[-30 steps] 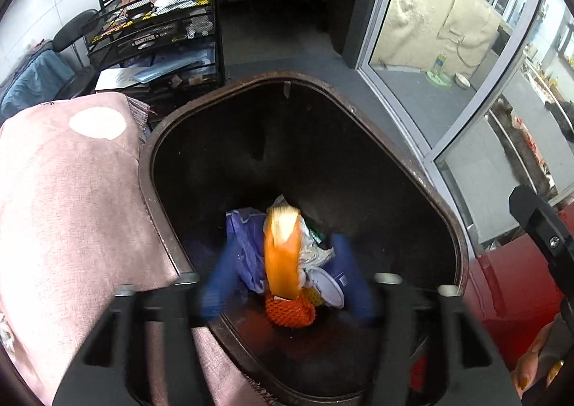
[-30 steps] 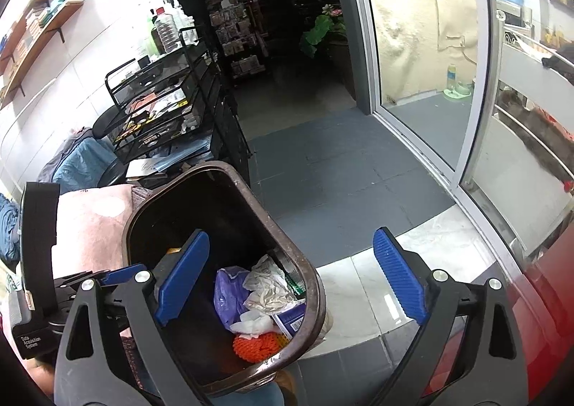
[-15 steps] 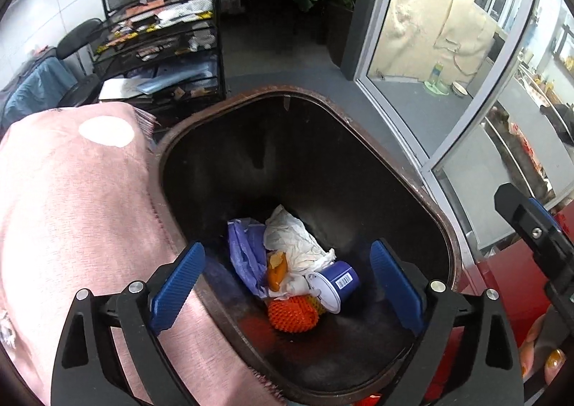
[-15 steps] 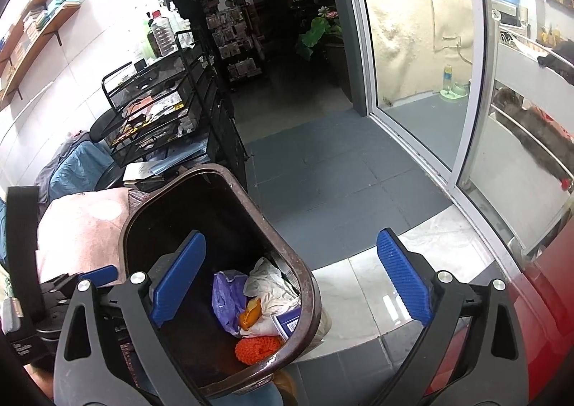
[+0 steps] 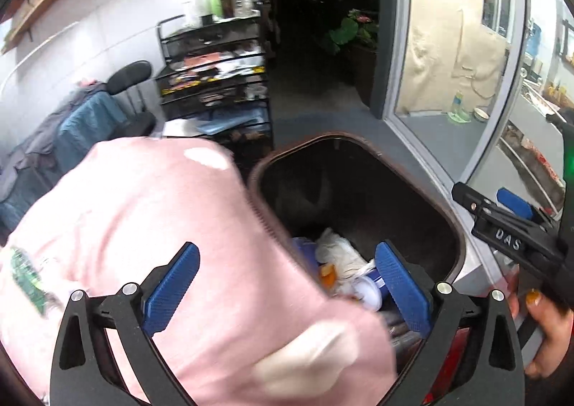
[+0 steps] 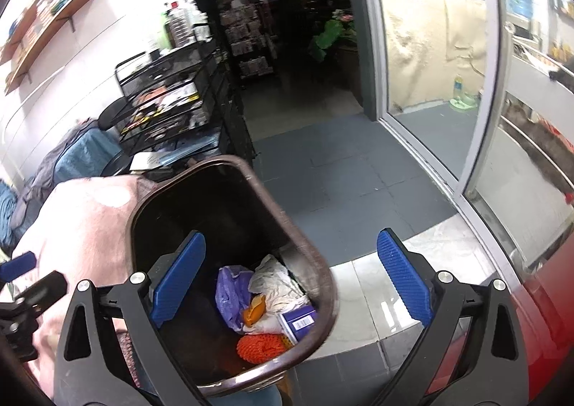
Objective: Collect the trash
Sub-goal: 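Return both tools over the bed toward the green carton, then grasp the crumpled white plastic wrapper with the right tool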
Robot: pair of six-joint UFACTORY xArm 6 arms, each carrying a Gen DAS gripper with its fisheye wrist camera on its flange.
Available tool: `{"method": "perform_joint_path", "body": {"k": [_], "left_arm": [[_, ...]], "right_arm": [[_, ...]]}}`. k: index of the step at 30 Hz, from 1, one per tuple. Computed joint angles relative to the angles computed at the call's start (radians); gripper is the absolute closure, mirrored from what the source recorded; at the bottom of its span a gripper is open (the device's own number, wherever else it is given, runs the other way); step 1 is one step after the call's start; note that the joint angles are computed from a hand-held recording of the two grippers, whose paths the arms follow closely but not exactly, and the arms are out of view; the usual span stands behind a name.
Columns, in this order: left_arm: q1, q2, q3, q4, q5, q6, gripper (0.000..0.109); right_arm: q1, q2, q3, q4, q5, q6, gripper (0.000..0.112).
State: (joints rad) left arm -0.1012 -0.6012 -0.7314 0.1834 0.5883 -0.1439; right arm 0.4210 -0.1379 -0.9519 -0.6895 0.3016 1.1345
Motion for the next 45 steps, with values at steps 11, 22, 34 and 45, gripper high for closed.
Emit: {"method": "perform_joint_path", "body": {"k": [11,22,34,45], "left_arm": [[0.200,-0.214,0.113,-0.029,0.119,0.027,0.011],[0.493,-0.361,0.221,0.061,0.126,0.047,0.011],[0.745,-0.398,0.256,-0.086,0.125,0.189,0.011],[0.768,-0.400,0.274,-0.182,0.131,0.268,0.011]], "right_arm": [[0.147,0.060,-0.061,0.270,-0.082,-0.347,0.017],[0.369,0.236,-0.319,0.835,0.019,-0.972,0.017],[0.486,0.496,-0.708,0.755,0.261,-1.055,0.017],[0.515,0.784,-1.165,0.826,0.526,-1.129,0.034]]}}
